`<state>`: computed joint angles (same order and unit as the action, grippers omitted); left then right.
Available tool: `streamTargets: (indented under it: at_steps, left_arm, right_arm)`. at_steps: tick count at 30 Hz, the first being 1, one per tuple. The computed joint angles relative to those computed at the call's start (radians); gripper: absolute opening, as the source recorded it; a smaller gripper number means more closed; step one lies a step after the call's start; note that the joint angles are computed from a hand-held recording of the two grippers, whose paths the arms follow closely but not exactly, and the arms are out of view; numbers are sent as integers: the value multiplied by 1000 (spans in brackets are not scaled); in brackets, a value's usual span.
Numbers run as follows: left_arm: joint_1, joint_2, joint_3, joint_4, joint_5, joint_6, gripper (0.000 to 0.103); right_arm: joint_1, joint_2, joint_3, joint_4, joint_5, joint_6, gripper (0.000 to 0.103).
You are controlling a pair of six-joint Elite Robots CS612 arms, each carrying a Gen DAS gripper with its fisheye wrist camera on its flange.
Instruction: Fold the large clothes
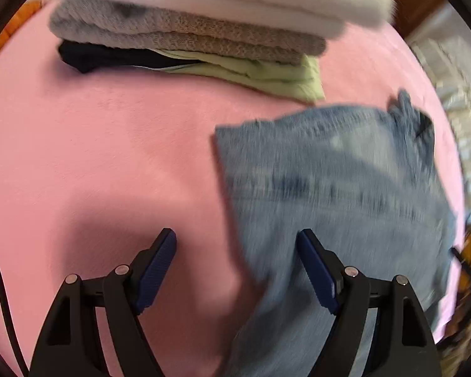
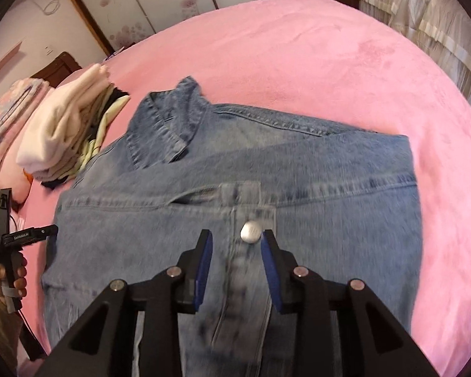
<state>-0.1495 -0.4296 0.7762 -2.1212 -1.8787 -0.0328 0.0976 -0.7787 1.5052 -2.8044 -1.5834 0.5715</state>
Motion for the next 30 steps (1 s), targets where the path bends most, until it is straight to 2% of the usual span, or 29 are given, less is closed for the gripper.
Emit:
streamTargets:
  at_steps: [4, 6, 7, 8, 9, 10, 11, 14, 16, 19, 22, 27, 29, 30]
  left_arm:
    - [-5, 60, -117, 77, -27, 18, 78]
    - [-8, 65, -121, 67, -27, 21, 78]
    - [-8, 64, -115, 42, -33, 11, 61]
    - [-6, 63, -107, 13, -52, -4, 46]
    - [-6, 67, -110, 6, -40, -27, 26]
    - [-6, 65, -105, -1, -32, -47, 16]
    - [-6, 62, -99, -9, -32, -48, 12]
    - [-15, 28, -37, -89, 22, -17, 9]
    - [-25, 3, 12, -161, 71, -22, 8]
    - [-32, -15, 51, -251, 119, -28, 8]
    - [-36, -2, 40, -244, 149, -1, 8]
    - [-56, 7, 57, -278, 218, 54, 9]
    - [-60, -6, 70, -288, 244, 57, 15]
    - [-65, -11, 74, -289, 264, 54, 26]
  right_arm:
    - [-26, 30, -27, -11, 68, -7, 32]
    - [-34, 48, -47, -10, 111, -31, 32]
    - [-36, 60, -63, 5, 132, -48, 32]
    - [-34, 67, -76, 23, 128, -60, 32]
    - [-29, 75, -91, 45, 115, -81, 33]
    - [-23, 83, -100, 41, 96, -99, 34]
    - [-19, 86, -104, 40, 81, -113, 34]
    - [3, 99, -135, 79, -1, -172, 19]
    - [12, 105, -150, 82, -17, -195, 0]
    - [34, 121, -184, 88, -109, -211, 0]
    - [41, 143, -216, 125, -175, -190, 0]
    - [32, 143, -226, 173, -171, -154, 0]
    - [35, 123, -212, 174, -170, -134, 0]
    - [35, 111, -198, 158, -161, -127, 1]
